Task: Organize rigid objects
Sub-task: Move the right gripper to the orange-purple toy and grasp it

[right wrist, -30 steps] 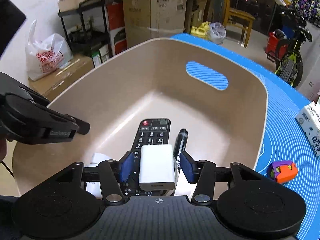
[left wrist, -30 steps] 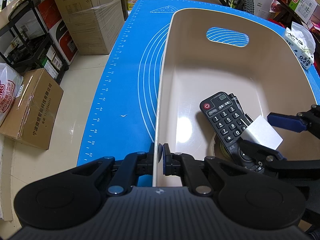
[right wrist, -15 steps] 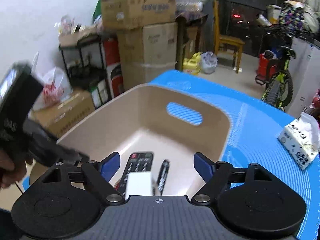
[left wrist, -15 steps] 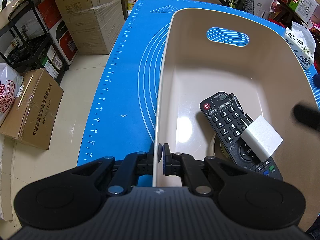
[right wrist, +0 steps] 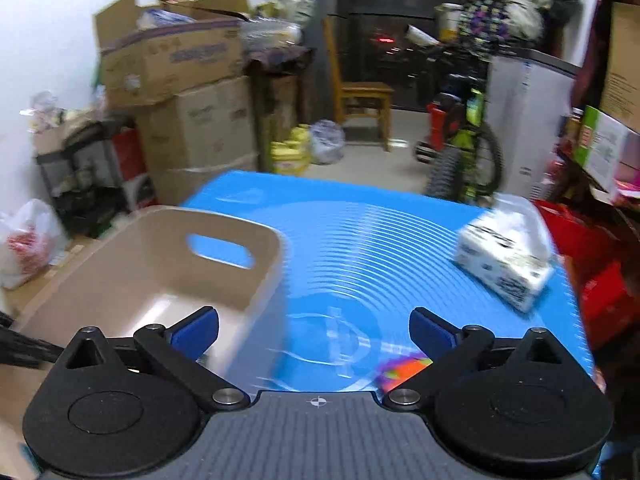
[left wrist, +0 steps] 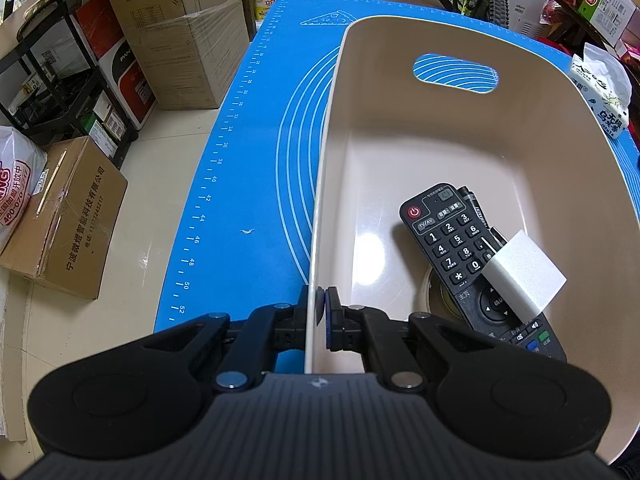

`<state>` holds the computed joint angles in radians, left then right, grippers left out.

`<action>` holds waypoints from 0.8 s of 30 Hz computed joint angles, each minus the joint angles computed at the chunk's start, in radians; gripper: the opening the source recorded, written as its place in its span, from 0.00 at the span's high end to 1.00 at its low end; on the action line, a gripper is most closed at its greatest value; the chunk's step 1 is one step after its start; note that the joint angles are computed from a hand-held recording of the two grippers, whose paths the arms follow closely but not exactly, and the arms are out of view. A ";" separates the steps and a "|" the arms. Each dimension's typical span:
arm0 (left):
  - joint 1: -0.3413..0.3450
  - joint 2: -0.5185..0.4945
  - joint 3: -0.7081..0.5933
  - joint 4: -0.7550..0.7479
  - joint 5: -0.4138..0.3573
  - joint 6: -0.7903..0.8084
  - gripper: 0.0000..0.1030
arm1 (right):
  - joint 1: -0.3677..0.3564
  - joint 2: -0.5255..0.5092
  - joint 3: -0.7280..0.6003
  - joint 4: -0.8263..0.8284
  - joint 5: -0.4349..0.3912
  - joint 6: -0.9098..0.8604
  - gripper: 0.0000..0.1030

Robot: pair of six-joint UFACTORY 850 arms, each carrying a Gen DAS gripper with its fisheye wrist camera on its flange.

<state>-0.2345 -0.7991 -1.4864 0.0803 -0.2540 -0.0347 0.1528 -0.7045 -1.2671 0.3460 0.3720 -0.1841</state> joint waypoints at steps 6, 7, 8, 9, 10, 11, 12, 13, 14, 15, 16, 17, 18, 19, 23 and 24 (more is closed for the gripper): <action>0.001 0.002 0.003 0.003 0.000 -0.001 0.93 | -0.043 -0.069 -0.023 0.175 0.025 -0.210 0.02; 0.001 0.002 0.002 0.002 0.000 0.001 0.93 | -0.051 -0.081 -0.031 0.177 0.023 -0.219 0.02; 0.000 0.003 0.003 0.005 0.000 -0.002 0.93 | -0.057 -0.091 -0.036 0.172 0.021 -0.220 0.02; 0.000 0.003 0.003 0.005 0.000 -0.002 0.93 | -0.062 -0.102 -0.044 0.167 0.016 -0.225 0.02; 0.001 0.003 0.004 0.009 0.001 -0.006 0.93 | -0.067 -0.112 -0.053 0.155 0.010 -0.230 0.02; 0.001 0.003 0.004 0.009 0.001 -0.006 0.93 | -0.073 -0.124 -0.063 0.130 0.006 -0.229 0.02; 0.001 0.003 0.004 0.009 0.001 -0.006 0.93 | -0.074 -0.133 -0.073 0.116 -0.002 -0.234 0.02; 0.001 0.003 0.004 0.009 0.001 -0.006 0.93 | -0.077 -0.145 -0.086 0.101 -0.014 -0.242 0.02; 0.000 0.003 0.004 0.010 0.001 -0.007 0.93 | -0.079 -0.158 -0.103 0.103 -0.031 -0.260 0.02; 0.000 0.003 0.004 0.009 0.001 -0.006 0.93 | -0.078 -0.166 -0.116 0.103 -0.047 -0.270 0.02; 0.001 0.003 0.004 0.008 0.001 -0.004 0.93 | -0.081 -0.178 -0.130 0.086 -0.061 -0.262 0.02; 0.002 0.004 0.005 0.003 0.002 0.001 0.93 | -0.080 -0.183 -0.134 0.079 -0.065 -0.257 0.02; 0.002 0.006 0.007 -0.002 0.001 0.007 0.93 | -0.081 -0.192 -0.139 0.065 -0.065 -0.249 0.02; 0.003 0.006 0.007 -0.005 0.002 0.010 0.93 | -0.082 -0.200 -0.147 0.065 -0.066 -0.254 0.02; 0.004 0.006 0.007 -0.002 0.001 0.011 0.93 | -0.090 -0.232 -0.174 0.067 -0.070 -0.242 0.02; 0.004 0.006 0.007 -0.002 0.001 0.011 0.93 | -0.095 -0.238 -0.179 0.046 -0.073 -0.210 0.02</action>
<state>-0.2310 -0.7931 -1.4795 0.0783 -0.2529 -0.0240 0.0578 -0.9424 -1.4464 0.3918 0.2987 -0.3939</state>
